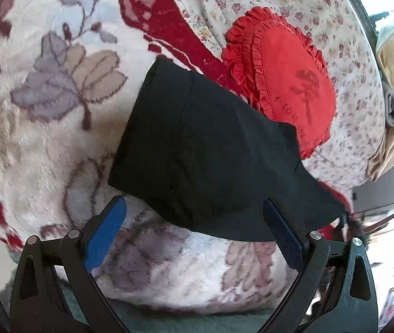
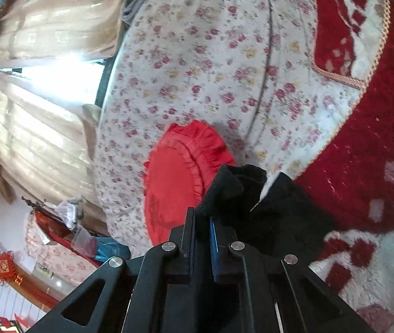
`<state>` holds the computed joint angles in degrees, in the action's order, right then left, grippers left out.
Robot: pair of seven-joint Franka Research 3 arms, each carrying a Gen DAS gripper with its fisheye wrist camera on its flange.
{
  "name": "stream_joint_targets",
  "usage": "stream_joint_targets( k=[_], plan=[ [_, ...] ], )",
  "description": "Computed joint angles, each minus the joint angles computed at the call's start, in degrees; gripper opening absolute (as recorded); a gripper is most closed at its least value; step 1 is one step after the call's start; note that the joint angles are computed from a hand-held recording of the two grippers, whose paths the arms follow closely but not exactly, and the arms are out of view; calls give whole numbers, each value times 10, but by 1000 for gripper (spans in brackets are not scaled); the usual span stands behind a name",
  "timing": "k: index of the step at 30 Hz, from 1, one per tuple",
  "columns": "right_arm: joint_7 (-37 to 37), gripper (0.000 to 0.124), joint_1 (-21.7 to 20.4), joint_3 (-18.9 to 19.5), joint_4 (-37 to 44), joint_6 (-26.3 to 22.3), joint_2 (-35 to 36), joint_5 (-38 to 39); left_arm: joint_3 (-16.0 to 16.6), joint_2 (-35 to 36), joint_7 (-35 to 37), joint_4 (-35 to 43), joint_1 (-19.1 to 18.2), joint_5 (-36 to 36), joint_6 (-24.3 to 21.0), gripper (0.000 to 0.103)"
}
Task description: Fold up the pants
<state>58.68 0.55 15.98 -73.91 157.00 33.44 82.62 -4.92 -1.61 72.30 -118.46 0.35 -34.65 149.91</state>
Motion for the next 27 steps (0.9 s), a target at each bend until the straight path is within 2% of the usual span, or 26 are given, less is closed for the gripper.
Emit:
stream_joint_targets(
  k=[6,9,13,16,19,22,24,27],
  plan=[
    [35,8,3,-8,-7,-13,-1,-33,2,13,29,7,6,-79,-17,99],
    [47,8,4,-8,-5,-16,1,-46,1,16,54,3,12,-132,-13,95],
    [48,8,2,-5,-5,-21,1,-54,1,5,109,-10,13,-219,9,89],
    [55,8,3,-6,-6,-21,2,-59,7,-5,162,-19,12,-294,7,89],
    [58,8,3,-6,-6,-19,2,-62,12,-3,195,-16,13,-343,-18,89],
    [60,8,3,-5,-5,-18,3,-66,13,3,214,-5,18,-352,-59,89],
    [59,8,3,-5,-5,-17,3,-67,8,10,200,3,17,-325,-52,89],
    [59,8,1,-3,-6,-18,2,-68,5,16,188,7,20,-332,-44,89]
  ],
)
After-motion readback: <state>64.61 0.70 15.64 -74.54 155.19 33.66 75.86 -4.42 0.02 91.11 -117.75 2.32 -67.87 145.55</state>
